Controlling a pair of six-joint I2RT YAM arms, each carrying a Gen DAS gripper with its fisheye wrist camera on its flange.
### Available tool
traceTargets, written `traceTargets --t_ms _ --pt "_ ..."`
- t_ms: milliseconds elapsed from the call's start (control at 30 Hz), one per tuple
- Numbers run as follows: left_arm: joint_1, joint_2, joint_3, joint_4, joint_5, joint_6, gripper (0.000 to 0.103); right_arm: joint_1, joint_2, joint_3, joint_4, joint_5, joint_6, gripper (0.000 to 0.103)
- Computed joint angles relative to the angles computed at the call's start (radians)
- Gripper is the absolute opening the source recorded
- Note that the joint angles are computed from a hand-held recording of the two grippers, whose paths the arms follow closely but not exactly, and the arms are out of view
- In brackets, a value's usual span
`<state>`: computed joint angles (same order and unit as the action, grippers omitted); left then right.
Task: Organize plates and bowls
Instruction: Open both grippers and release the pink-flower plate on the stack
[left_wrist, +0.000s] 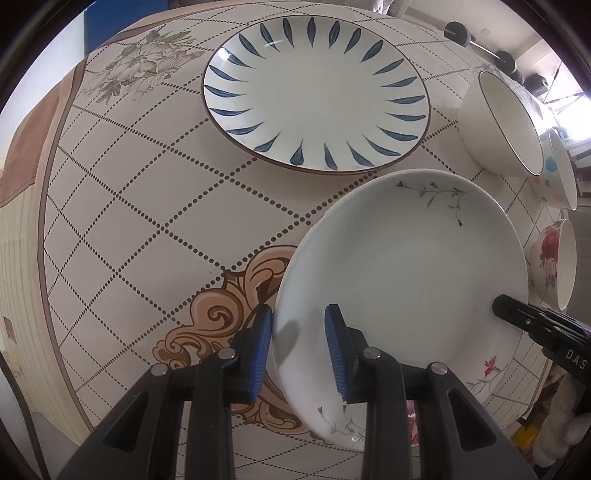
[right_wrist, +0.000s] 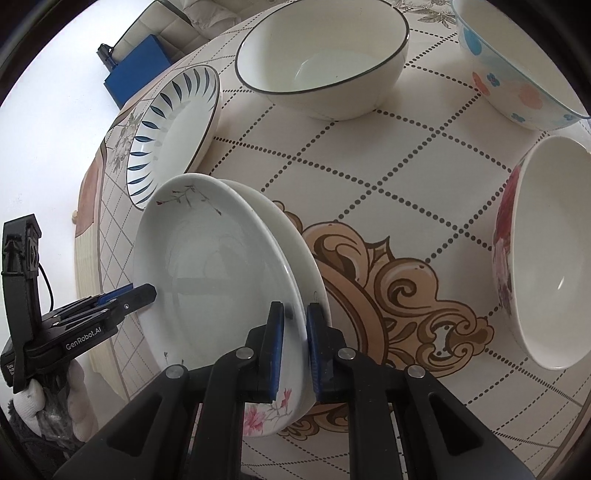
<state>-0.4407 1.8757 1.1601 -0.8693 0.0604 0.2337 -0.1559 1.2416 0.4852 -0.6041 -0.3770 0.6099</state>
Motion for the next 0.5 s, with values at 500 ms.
traceTargets --t_ms 500 --pt "0.040 -0.042 -0.001 -0.065 -0.029 -0.014 0.028 0.119 0.093 0.103 -0.112 0.067 0.110 0.015"
